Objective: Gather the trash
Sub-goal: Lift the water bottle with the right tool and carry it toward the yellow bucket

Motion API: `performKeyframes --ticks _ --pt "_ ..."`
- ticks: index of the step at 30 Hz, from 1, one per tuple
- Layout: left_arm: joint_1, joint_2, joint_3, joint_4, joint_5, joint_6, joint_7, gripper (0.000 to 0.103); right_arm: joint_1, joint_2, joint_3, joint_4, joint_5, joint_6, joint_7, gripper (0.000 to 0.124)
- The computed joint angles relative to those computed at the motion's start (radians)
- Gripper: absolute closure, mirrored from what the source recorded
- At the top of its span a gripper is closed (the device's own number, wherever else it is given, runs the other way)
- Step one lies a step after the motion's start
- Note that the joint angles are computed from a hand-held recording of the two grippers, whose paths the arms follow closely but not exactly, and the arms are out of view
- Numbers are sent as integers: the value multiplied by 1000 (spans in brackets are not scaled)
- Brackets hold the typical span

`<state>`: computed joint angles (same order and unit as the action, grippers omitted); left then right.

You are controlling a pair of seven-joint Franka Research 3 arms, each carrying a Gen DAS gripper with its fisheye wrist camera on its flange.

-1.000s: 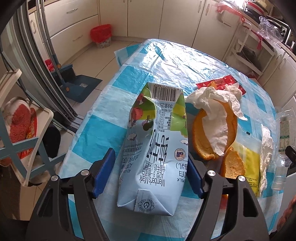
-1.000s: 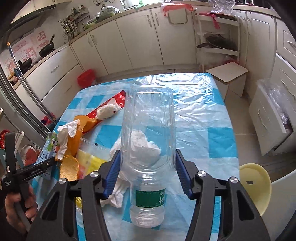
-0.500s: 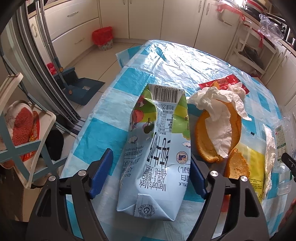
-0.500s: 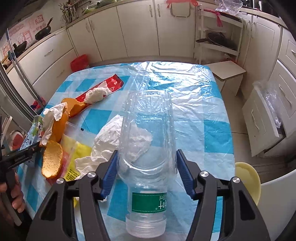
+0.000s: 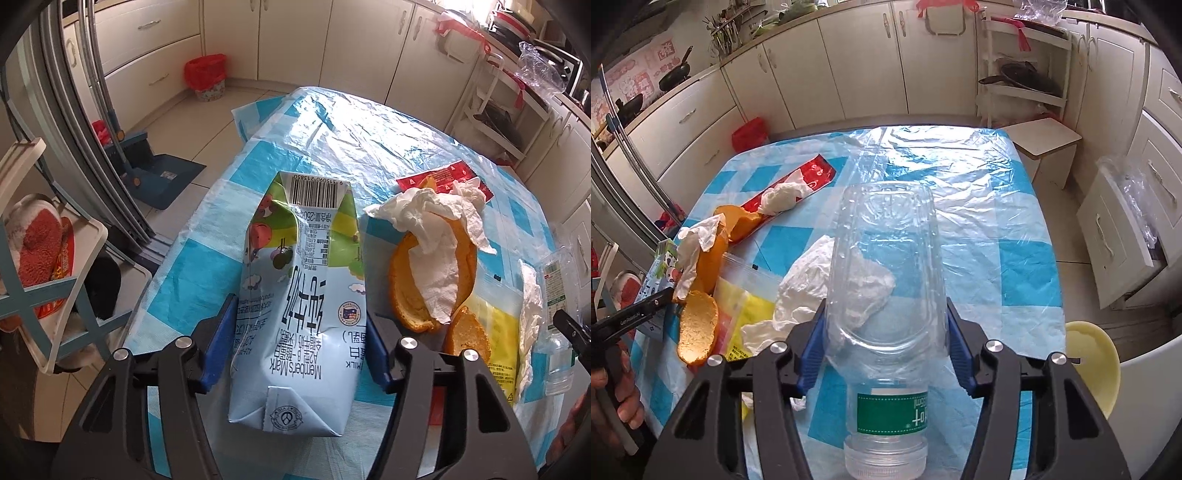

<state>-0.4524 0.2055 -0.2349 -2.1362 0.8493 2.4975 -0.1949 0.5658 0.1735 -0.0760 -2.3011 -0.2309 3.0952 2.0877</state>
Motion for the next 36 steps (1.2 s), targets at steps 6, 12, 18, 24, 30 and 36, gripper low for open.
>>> performKeyframes --ticks 6,12,18,24,30,36 --pt "-17 -24 -1 -5 67 -43 -60 44 43 -24 -63 -24 -61 47 73 67" --pt "-34 -40 -17 7 147 -116 -115 44 33 -29 -55 -31 -54 48 73 67" --pt "-41 -51 -31 13 210 -146 -149 44 40 -32 -69 -35 -72 59 93 67" --pt "-48 -42 -40 29 248 -141 -162 44 53 -38 -95 -48 -83 77 110 67" --pt "-70 -21 -45 63 287 -117 -148 44 102 -70 -176 -79 -179 93 191 67" --pt "-110 11 -52 130 300 -112 -113 44 65 -120 -209 -126 -335 113 329 67"
